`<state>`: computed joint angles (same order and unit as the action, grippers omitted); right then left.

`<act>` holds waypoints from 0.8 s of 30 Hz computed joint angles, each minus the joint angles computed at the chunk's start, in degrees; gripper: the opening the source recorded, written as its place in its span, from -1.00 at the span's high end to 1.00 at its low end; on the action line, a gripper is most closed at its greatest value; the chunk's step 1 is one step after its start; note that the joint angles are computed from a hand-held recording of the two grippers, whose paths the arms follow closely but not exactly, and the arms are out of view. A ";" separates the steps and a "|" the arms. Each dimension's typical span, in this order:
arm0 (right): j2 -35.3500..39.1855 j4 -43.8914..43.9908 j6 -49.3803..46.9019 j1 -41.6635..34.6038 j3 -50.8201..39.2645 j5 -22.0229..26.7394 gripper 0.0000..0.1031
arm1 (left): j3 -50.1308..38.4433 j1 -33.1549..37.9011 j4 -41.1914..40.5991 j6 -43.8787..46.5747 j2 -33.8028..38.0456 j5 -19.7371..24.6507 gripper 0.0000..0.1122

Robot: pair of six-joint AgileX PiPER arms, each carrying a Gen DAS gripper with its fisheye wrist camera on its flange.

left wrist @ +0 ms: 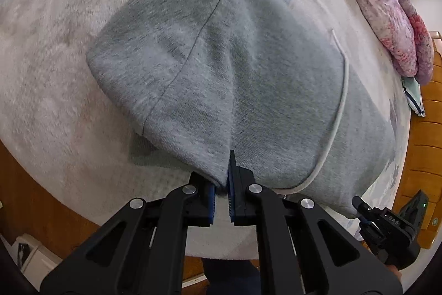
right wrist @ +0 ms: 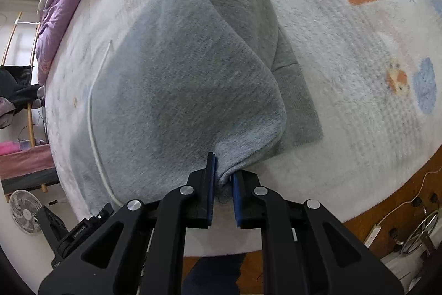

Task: Fold large clothes
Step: 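Grasp the hem with both grippers and fold it up over the hood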

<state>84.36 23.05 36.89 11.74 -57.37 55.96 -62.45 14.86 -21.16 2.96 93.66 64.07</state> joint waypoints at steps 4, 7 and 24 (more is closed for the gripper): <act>1.03 -1.37 -1.50 -0.05 1.02 -1.14 0.88 | 2.32 -1.45 0.82 -1.31 -0.65 -2.67 0.89; 2.22 -2.21 -2.68 -0.48 2.12 -2.02 0.89 | 4.09 -2.67 1.85 -1.79 -0.91 -4.87 0.88; 5.93 -14.32 2.98 10.76 0.65 -7.81 0.88 | 7.39 -7.89 3.66 0.94 1.25 -14.51 0.72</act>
